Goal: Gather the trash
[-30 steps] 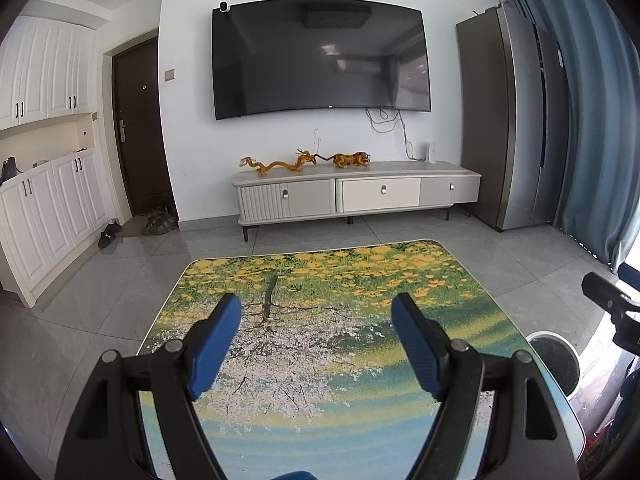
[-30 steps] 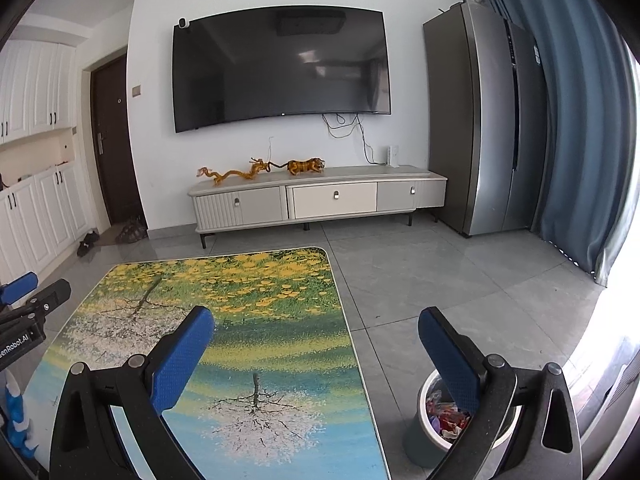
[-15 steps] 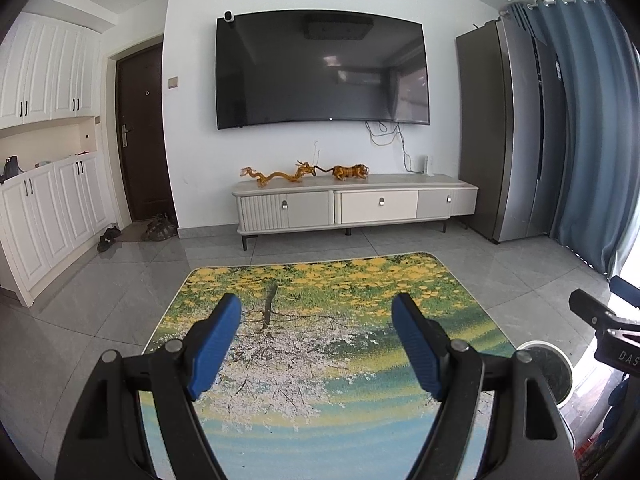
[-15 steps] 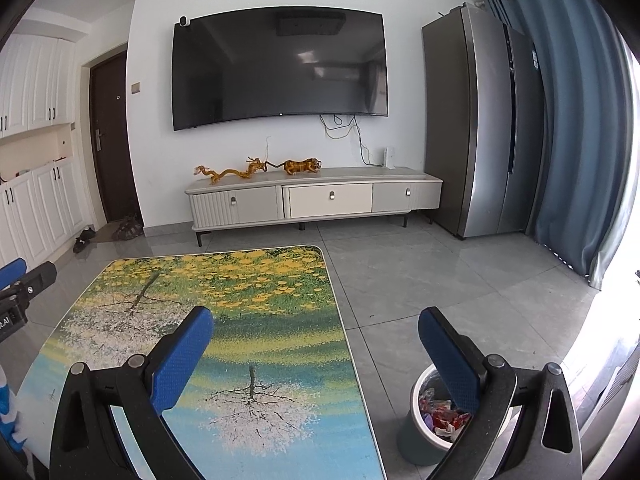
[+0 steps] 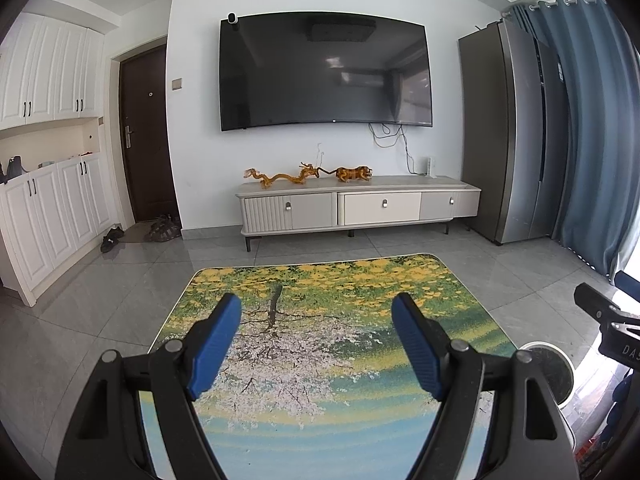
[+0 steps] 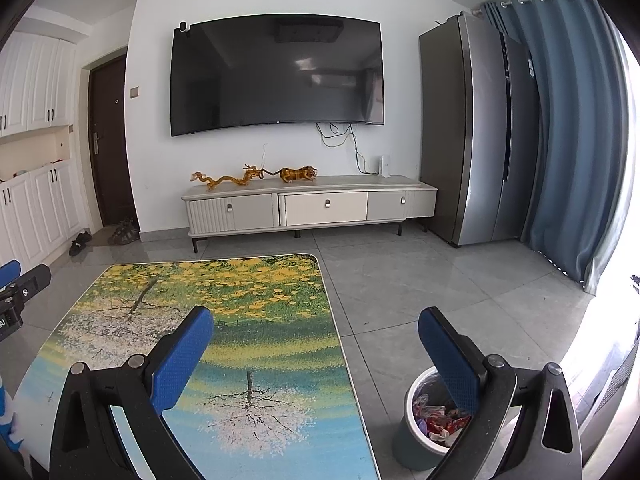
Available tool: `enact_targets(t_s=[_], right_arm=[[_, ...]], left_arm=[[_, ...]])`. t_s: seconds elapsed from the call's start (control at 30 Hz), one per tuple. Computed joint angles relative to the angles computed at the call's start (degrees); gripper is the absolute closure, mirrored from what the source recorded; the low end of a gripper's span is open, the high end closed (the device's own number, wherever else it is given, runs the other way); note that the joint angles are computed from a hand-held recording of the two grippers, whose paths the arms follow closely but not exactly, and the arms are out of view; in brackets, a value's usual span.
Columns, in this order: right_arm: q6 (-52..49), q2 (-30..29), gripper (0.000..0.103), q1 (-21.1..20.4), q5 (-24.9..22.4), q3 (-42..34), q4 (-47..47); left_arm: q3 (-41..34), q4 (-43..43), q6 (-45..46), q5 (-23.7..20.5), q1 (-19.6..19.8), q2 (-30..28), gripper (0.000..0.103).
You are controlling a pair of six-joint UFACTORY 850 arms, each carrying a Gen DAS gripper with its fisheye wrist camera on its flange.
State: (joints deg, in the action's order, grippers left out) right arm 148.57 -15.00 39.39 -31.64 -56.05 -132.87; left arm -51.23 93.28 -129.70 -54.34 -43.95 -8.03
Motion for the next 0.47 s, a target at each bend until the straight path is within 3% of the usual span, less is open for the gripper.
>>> enact_targets(t_s=[0.47], right_arm=[[-1.5, -0.3, 0.000, 0.5, 0.1, -0.5, 0.5]], left_arm=[[0.7, -0.5, -0.6, -0.9, 0.0, 0.5, 0.026]])
